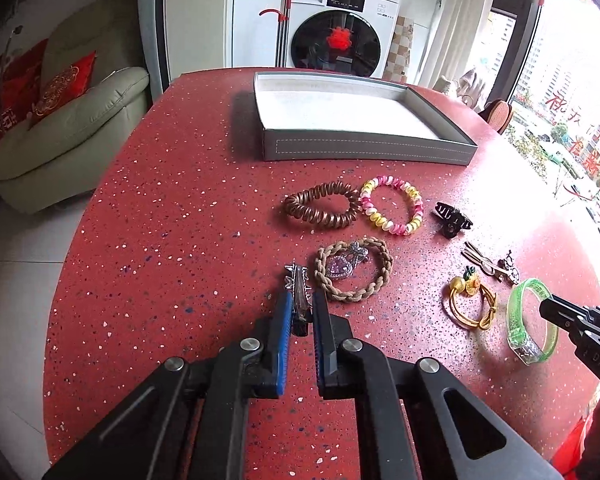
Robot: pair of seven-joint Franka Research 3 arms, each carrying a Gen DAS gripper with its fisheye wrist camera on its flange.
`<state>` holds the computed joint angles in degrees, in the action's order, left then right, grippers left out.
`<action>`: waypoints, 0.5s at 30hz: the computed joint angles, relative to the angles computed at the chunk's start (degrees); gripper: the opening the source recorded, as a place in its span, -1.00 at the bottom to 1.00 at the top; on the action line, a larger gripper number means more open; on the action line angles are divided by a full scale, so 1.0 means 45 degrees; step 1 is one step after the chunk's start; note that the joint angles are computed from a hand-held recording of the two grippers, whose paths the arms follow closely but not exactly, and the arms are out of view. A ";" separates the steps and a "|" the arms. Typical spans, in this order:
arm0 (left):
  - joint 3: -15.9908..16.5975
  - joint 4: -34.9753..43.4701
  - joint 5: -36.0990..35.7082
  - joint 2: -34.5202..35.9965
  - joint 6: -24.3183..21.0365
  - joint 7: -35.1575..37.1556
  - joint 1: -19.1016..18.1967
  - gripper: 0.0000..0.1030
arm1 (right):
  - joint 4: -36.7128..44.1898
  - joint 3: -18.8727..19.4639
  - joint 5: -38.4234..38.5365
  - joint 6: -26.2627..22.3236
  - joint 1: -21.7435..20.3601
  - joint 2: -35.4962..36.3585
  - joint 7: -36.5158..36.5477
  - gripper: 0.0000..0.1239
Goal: Organize jewelry
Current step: 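Grasp the silver spiky hair clip with the left tool while the right tool grasps the green bangle, then carry the clip and bangle into the white tray and open both tools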
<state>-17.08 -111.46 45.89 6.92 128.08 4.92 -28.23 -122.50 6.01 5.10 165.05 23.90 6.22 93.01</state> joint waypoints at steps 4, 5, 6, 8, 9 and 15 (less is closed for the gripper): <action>0.0115 0.0238 -0.0028 -0.0043 0.0558 0.0288 0.0202 -0.45 | 0.1009 0.0284 0.1553 -0.0260 -0.0347 0.0330 -0.1166 -0.87; 0.0142 0.0254 -0.0111 -0.0065 0.0796 0.0338 0.0270 -0.45 | 0.1332 0.0343 0.1896 -0.0369 -0.0414 0.0461 -0.1473 -0.87; 0.0178 0.0339 -0.0155 -0.0034 0.0969 0.0448 0.0339 -0.45 | 0.1665 0.0363 0.2100 -0.0483 -0.0443 0.0605 -0.1696 -0.87; 0.0249 0.0564 -0.0346 0.0062 0.1239 0.0693 0.0476 -0.45 | 0.2349 0.0303 0.2147 -0.0663 -0.0411 0.0933 -0.1886 -0.87; 0.0283 0.0699 -0.0428 0.0123 0.1363 0.0728 0.0522 -0.45 | 0.2785 0.0276 0.2130 -0.0794 -0.0392 0.1156 -0.1974 -0.87; 0.0641 0.2361 -0.0832 0.0922 0.1644 0.1641 0.0807 -0.45 | 0.6418 0.0373 0.2674 -0.2351 -0.0533 0.3126 -0.2562 -0.87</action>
<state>-14.19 -100.84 42.15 11.07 135.48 12.30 -24.60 -93.62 7.68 17.13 154.47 21.50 20.28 81.48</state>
